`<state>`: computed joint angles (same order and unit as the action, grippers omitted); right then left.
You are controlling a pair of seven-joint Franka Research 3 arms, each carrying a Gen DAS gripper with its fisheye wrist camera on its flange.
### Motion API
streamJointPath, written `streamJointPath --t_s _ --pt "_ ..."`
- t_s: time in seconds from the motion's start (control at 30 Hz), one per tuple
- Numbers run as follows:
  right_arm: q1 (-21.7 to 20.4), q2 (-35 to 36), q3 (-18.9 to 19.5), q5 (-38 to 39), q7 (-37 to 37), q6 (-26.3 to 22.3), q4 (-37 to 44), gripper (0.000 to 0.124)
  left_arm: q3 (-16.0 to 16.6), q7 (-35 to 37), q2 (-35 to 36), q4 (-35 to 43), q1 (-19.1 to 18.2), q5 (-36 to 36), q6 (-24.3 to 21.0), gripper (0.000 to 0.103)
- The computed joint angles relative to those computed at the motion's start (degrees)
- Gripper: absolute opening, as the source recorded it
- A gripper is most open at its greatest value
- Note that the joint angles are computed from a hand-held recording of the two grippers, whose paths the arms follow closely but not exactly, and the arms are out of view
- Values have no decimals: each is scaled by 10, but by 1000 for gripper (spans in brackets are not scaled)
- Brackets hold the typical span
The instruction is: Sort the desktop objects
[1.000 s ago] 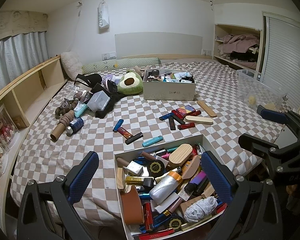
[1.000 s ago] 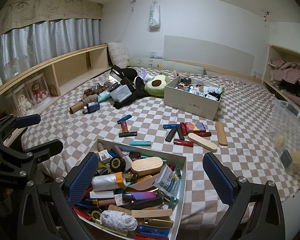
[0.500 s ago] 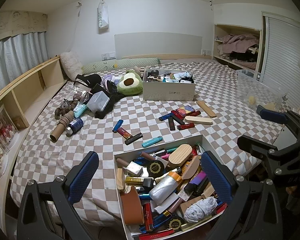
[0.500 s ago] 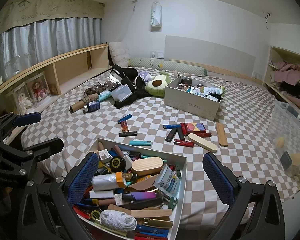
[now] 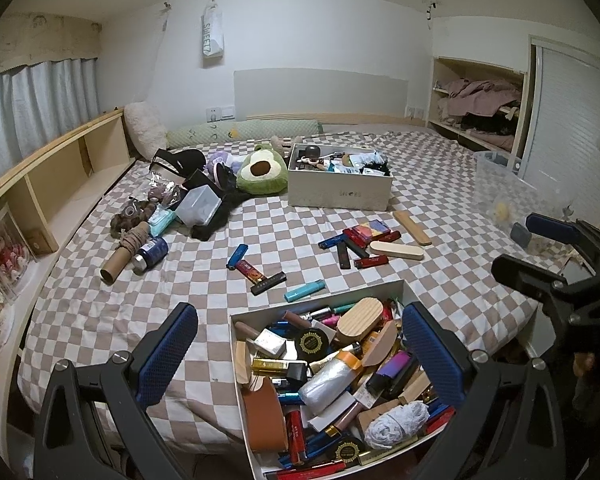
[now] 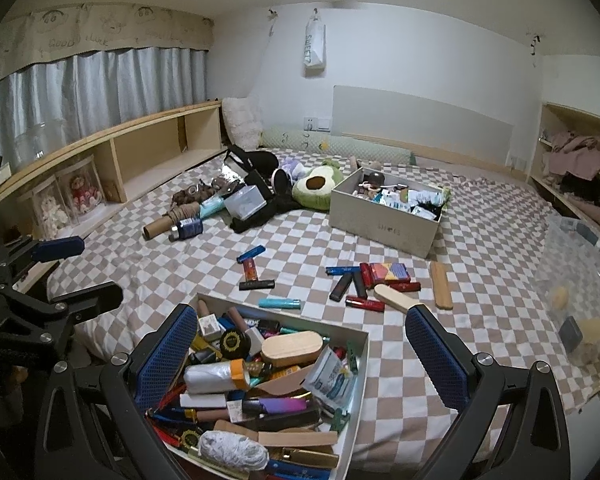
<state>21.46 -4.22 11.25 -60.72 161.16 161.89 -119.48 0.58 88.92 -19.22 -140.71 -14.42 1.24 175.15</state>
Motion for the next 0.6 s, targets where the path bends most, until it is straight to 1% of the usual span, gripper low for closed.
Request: streamJointPath --t_s 0.07,0.23,0.3,0.4,0.47,0.5,0.53,0.6 --pt "-2 -3 -3 5 -7 3 1 103 6 6 0 7 -3 -3 -3 103" --pt "-10 -6 -3 8 -20 -1 11 103 -7 -1 6 29 20 10 -8 103" --pt "-12 -4 -5 18 -35 -4 19 103 -5 6 10 42 19 11 -14 103" --pt "-16 1 -9 25 -54 3 30 103 10 29 19 64 6 -6 -25 103" --pt "-16 7 -12 38 -72 3 39 103 27 58 26 82 -9 -34 -39 103" --pt "-17 10 -14 44 -82 3 45 103 30 69 30 92 -11 -46 -46 103" --pt "-17 13 -16 51 -92 2 51 103 31 78 36 102 -9 -56 -52 103" --pt "-17 22 -23 75 -114 8 62 103 20 81 48 122 10 -62 -65 103"
